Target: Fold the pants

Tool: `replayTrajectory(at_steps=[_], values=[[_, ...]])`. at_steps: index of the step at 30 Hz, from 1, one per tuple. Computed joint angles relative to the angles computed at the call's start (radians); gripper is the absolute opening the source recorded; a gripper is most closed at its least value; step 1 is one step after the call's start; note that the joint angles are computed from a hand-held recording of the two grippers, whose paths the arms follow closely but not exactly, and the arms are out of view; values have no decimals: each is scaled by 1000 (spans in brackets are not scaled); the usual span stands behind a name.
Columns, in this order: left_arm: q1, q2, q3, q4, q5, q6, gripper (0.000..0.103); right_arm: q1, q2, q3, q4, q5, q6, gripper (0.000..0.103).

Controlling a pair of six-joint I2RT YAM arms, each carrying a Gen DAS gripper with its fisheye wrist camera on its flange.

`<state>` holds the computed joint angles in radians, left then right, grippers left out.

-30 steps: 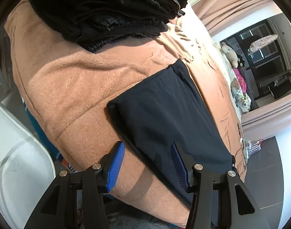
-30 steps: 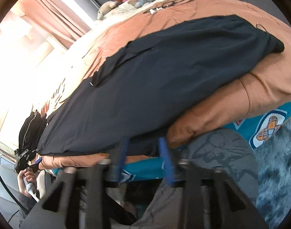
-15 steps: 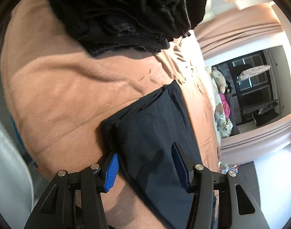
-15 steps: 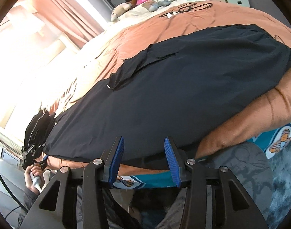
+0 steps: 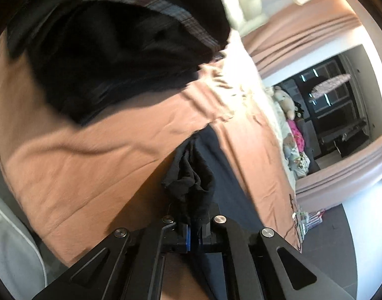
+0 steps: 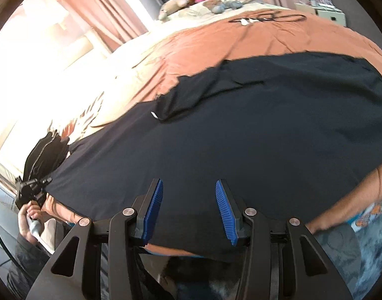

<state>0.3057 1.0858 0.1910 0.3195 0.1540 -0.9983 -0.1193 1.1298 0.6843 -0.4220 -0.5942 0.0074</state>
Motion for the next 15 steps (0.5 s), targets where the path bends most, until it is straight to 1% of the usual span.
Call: replayTrajectory(at_steps=[3,5,6,7,10,12,14,15], values=[[-37,-68,71,-93,-25,0,3,72,41,19,40,39,28,42],[-57,-87,114,-128,-34,-5,2,131,77,24,74,73,48,42],[-68,-94,139,-146,-37,-8,2,160,106,28,81,96,51,40],[-81,-98,161,-161,-44,-8,2,175,132,35,78,107,49,35],[-121,-112,222,-205,-67,-9,2,221,197,36,43,134,16,27],[-148,-115,263,-226,-80,-9,2,238,181,17,26,146,-17,27],[-169,-111,296,-234,-91,-7,2,237,170,30,-39,128,-64,27],[-178,-111,310,-239,-97,-7,2,231,173,49,-71,115,-81,24]])
